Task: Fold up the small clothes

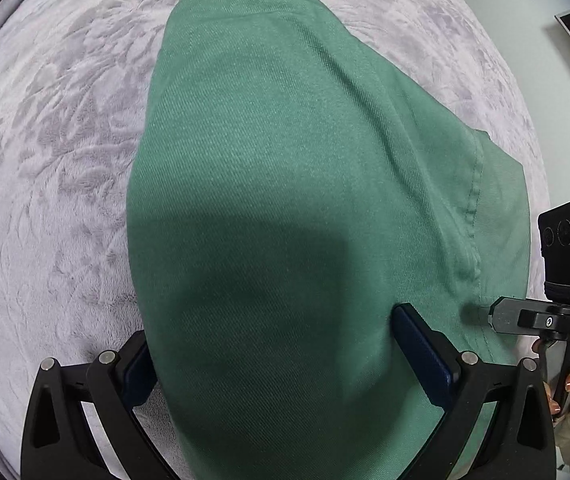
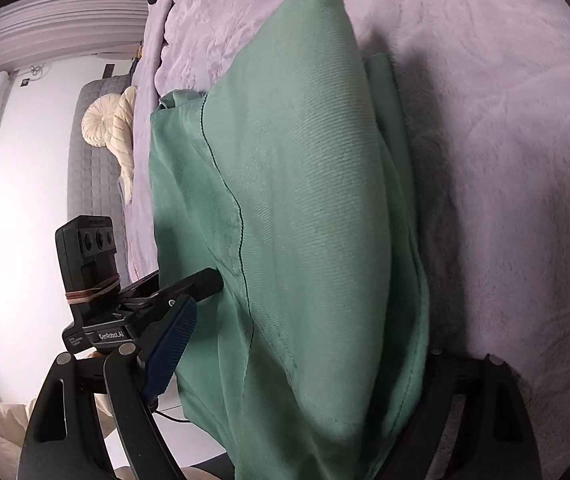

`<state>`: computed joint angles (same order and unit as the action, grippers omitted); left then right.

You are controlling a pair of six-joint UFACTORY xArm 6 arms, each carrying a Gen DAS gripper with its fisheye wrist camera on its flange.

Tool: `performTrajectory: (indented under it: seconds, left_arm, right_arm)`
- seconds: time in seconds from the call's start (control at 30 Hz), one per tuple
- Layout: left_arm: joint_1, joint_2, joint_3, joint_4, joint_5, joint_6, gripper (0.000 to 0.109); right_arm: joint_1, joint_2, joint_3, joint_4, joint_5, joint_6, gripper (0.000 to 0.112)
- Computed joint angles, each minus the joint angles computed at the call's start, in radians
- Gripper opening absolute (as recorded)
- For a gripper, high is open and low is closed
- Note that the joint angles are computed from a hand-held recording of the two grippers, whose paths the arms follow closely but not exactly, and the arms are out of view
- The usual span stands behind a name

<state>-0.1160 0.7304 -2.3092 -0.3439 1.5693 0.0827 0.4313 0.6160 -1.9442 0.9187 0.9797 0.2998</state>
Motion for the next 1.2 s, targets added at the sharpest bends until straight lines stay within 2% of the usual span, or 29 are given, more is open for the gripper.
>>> performTrajectory:
  seconds: [0.1,0.17,0.2,0.27,0.37,0.43,0.57,0.7,0.93,1.07,1.13,1.2]
  left_arm:
    - [-0.004,-0.034,0.049,0.017,-0.027,0.001,0.103]
    - [-0.014,-0.055,0.076,0.03,-0.048,-0.007,0.098]
    - [-0.017,-0.073,0.097,0.036,-0.062,-0.005,0.089]
    - [-0.017,-0.108,0.131,0.028,-0.079,0.006,0.065]
    - [0.002,-0.132,0.133,0.001,-0.065,0.019,0.045]
    - [0.027,-0.141,0.121,-0.039,-0.035,0.02,0.043]
    - [0.076,-0.196,0.141,-0.09,0.006,0.059,0.043]
    - [0.139,-0.241,0.155,-0.119,0.069,0.122,0.043]
    - [0.259,-0.343,0.276,-0.067,0.138,0.253,0.043]
    - [0.287,-0.363,0.358,-0.012,0.101,0.319,0.044]
    - [0.29,-0.35,0.376,-0.005,0.085,0.328,0.045]
    - [0.29,-0.353,0.394,0.009,0.05,0.343,0.045]
  right_arm:
    - [0.004,-0.001,0.0,-0.006,-0.011,0.023,0.086]
    - [0.007,0.003,-0.018,-0.064,0.012,0.082,0.062]
    - [0.006,0.006,-0.023,-0.072,0.025,0.094,0.033]
    - [0.013,-0.009,0.012,-0.006,-0.018,0.089,0.026]
    - [0.029,-0.023,0.01,0.055,-0.059,0.062,0.024]
    - [0.044,-0.027,-0.002,0.098,-0.083,0.06,0.024]
    - [0.08,-0.043,-0.026,0.137,-0.128,0.073,0.024]
    - [0.138,-0.046,-0.066,0.103,-0.174,0.129,0.024]
    - [0.283,0.058,-0.195,0.05,-0.29,0.291,0.024]
    - [0.344,0.149,-0.276,-0.006,-0.349,0.406,0.024]
    - [0.351,0.192,-0.321,-0.076,-0.341,0.489,0.026]
    - [0.343,0.214,-0.358,-0.211,-0.301,0.606,0.028]
